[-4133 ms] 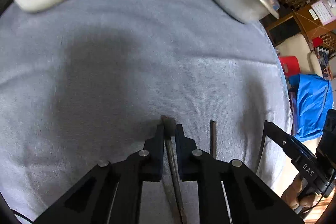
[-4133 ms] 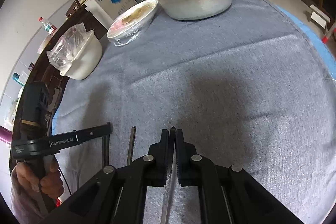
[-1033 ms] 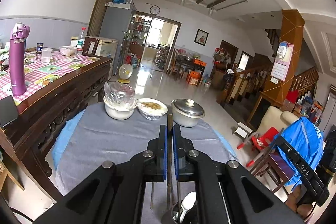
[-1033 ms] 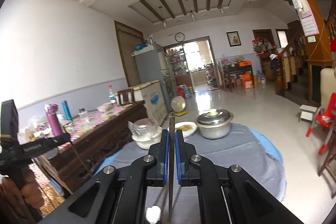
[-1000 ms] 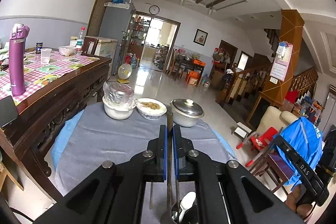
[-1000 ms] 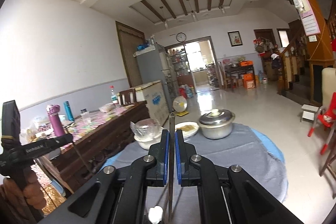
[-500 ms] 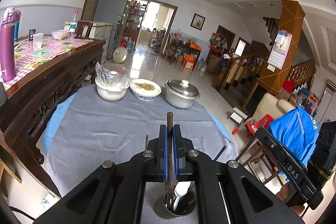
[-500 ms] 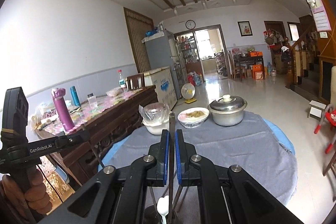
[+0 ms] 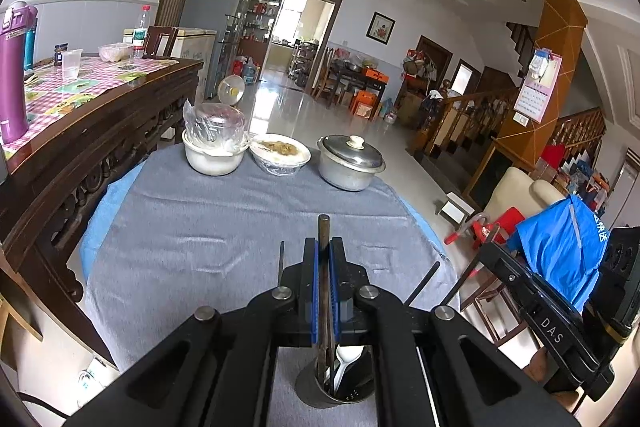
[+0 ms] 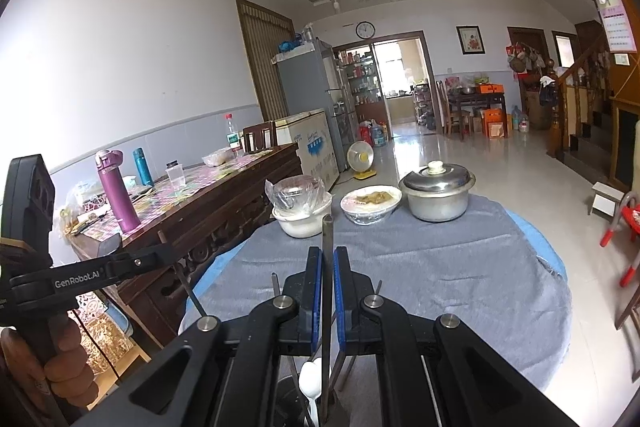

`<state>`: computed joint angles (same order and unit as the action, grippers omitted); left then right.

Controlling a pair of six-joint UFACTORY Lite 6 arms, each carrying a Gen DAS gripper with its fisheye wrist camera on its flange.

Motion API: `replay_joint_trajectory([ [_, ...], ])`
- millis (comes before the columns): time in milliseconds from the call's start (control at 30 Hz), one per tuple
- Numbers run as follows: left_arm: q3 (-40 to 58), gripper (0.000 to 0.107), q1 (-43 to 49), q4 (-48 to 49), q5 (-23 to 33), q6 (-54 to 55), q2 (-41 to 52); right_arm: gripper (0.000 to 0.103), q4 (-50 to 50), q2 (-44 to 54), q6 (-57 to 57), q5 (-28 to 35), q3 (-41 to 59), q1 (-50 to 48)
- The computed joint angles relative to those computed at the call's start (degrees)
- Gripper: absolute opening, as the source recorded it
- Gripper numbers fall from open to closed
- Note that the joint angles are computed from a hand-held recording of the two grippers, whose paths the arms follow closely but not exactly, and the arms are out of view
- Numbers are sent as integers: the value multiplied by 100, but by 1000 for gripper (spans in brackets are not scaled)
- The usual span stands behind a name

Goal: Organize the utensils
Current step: 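Lower the held chopsticks into the black holder with both tools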

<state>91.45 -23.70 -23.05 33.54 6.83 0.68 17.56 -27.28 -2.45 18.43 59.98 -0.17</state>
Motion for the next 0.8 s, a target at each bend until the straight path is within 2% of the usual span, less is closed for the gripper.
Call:
replay_joint_trajectory([
  [800, -60, 5, -31, 152, 100, -104, 103, 7, 341, 231, -232, -20, -115, 77],
])
